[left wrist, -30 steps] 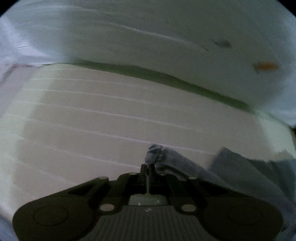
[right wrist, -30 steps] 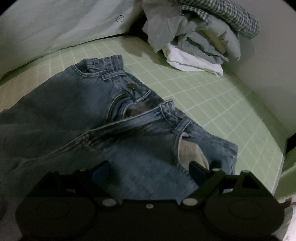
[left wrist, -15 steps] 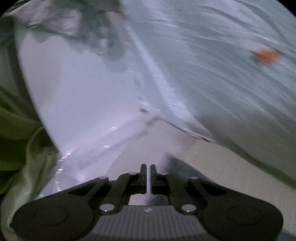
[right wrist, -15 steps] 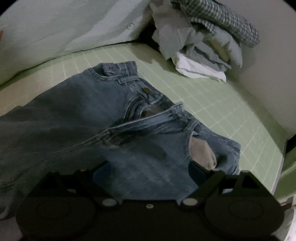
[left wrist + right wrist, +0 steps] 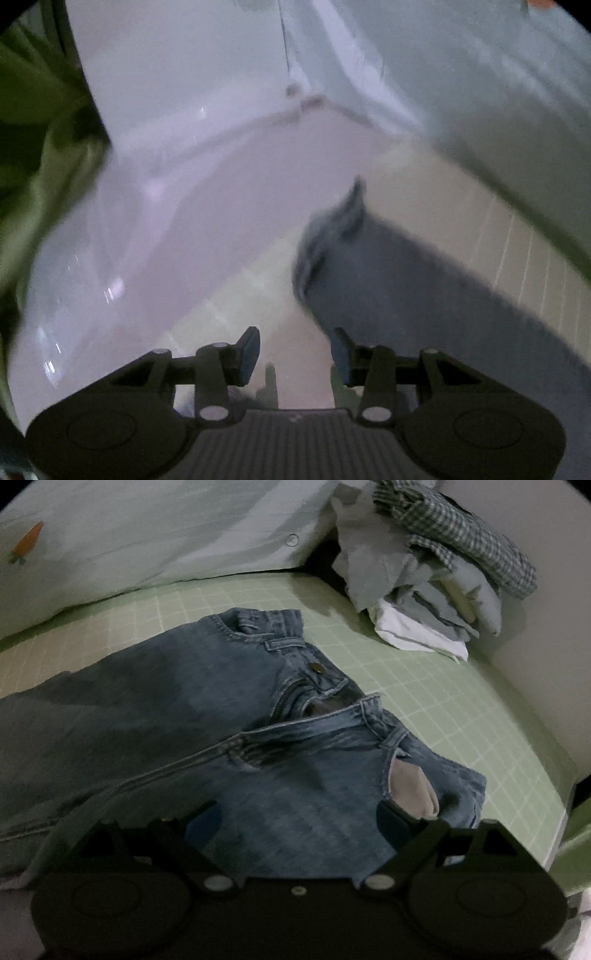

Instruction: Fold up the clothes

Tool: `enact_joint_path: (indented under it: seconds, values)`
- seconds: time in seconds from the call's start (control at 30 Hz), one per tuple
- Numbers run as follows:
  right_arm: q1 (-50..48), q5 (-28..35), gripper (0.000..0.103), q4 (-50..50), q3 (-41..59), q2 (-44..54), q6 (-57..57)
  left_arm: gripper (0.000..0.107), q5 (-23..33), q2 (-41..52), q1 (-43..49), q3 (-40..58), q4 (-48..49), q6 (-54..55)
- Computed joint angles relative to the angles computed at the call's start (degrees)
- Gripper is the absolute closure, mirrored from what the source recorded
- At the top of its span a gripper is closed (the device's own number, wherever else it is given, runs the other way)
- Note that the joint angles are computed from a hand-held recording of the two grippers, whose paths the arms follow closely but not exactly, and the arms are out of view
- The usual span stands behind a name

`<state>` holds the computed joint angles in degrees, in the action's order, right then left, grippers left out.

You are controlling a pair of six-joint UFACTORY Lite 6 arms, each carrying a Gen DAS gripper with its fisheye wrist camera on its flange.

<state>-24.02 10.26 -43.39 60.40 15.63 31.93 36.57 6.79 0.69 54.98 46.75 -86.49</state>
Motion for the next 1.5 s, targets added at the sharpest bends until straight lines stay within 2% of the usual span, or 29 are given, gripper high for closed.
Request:
enact_joint_path:
  seconds: [0.07, 0.2, 0.27, 0.37, 0.4, 0.43, 0.47, 0.67, 0.73, 0.8, 0.87, 0.97, 1.07, 1.13, 1.23, 1.37, 1.47, 1.5]
  values:
    - [0.45, 0.44, 0.012, -1.04, -0.04, -0.17, 1.02, 0.062, -2.84, 0.28, -0.44, -2.1, -0.77, -1.86]
    - [1.13, 1.75, 0.012, -3.24, 0.6, 0.21, 3.3, 0.062, -13.41, 0.0, 1.78, -4.56, 1.31, -8.53]
    - [1.63, 2.53, 0.012, -4.72, 0.79, 0.36, 4.85, 0.062, -16.25, 1.67, 2.76, -3.79, 2.36, -11.5]
    - [2.44, 3.61, 0.012, -6.75, 1.09, 0.64, 6.75, 0.066, -16.27, 6.29, 2.74, 0.25, 1.57, -10.04]
    - [2.68, 3.87, 0.012, -7.47, 1.16, 0.71, 7.27, 0.077, -15.93, 7.62, 2.5, 1.98, 1.08, -8.09]
    - [2.9, 4.09, 0.012, -8.14, 1.23, 0.78, 7.71, 0.097, -15.75, 8.96, 2.21, 3.74, 0.8, -6.17]
    - [3.12, 4.32, 0.012, -8.82, 1.3, 0.85, 8.15, 0.102, -15.44, 10.38, 1.69, 5.64, 1.07, -4.7]
    - [3.86, 4.82, 0.012, -11.96, 1.43, 0.87, 9.52, 0.106, -10.07, 20.91, -5.42, 20.72, 9.42, -2.74]
    - [3.94, 4.82, 0.012, -12.03, 1.53, 0.85, 9.01, 0.105, -9.32, 25.99, -7.94, 27.36, 6.15, 4.22]
    - [4.08, 4.85, 0.012, -13.31, 1.39, 0.64, 9.66, 0.102, -9.06, 31.99, -9.96, 34.43, -1.43, 14.46]
    - [4.09, 4.81, 0.012, -15.22, 0.96, 0.22, 10.93, 0.101, -9.13, 34.48, -11.72, 36.57, -6.13, 17.6]
    - [3.82, 4.82, 0.012, -17.62, 0.4, -0.41, 12.96, 0.1, -10.27, 28.61, -13.5, 28.37, -0.12, 5.56]
    - [3.42, 5.04, 0.012, -13.63, 0.96, 0.26, 10.08, 0.092, -9.93, 18.54, -13.35, 15.94, 7.82, -10.23]
    - [3.34, 5.21, 0.012, -10.23, 1.57, 1.01, 7.53, 0.079, -7.99, 11.76, -12.69, 8.62, 10.13, -18.65]
    - [3.71, 5.45, 0.012, -4.29, 2.88, 2.7, 2.98, 0.075, -9.43, 6.29, -7.94, 2.82, 7.14, -20.71]
    - [4.64, 5.52, 0.012, 1.41, 3.95, 4.04, -1.86, 0.066, -13.01, 5.19, -4.19, 0.99, 1.33, -17.01]
    - [5.39, 4.7, 0.012, -1.55, 2.9, 3.13, -0.52, 0.063, -10.8, 6.9, -4.31, 3.59, -1.01, -16.47]
    - [5.64, 4.46, 0.012, -4.64, 2.26, 2.59, 1.82, 0.057, -9.88, 6.6, -4.75, 3.99, -0.66, -17.26]
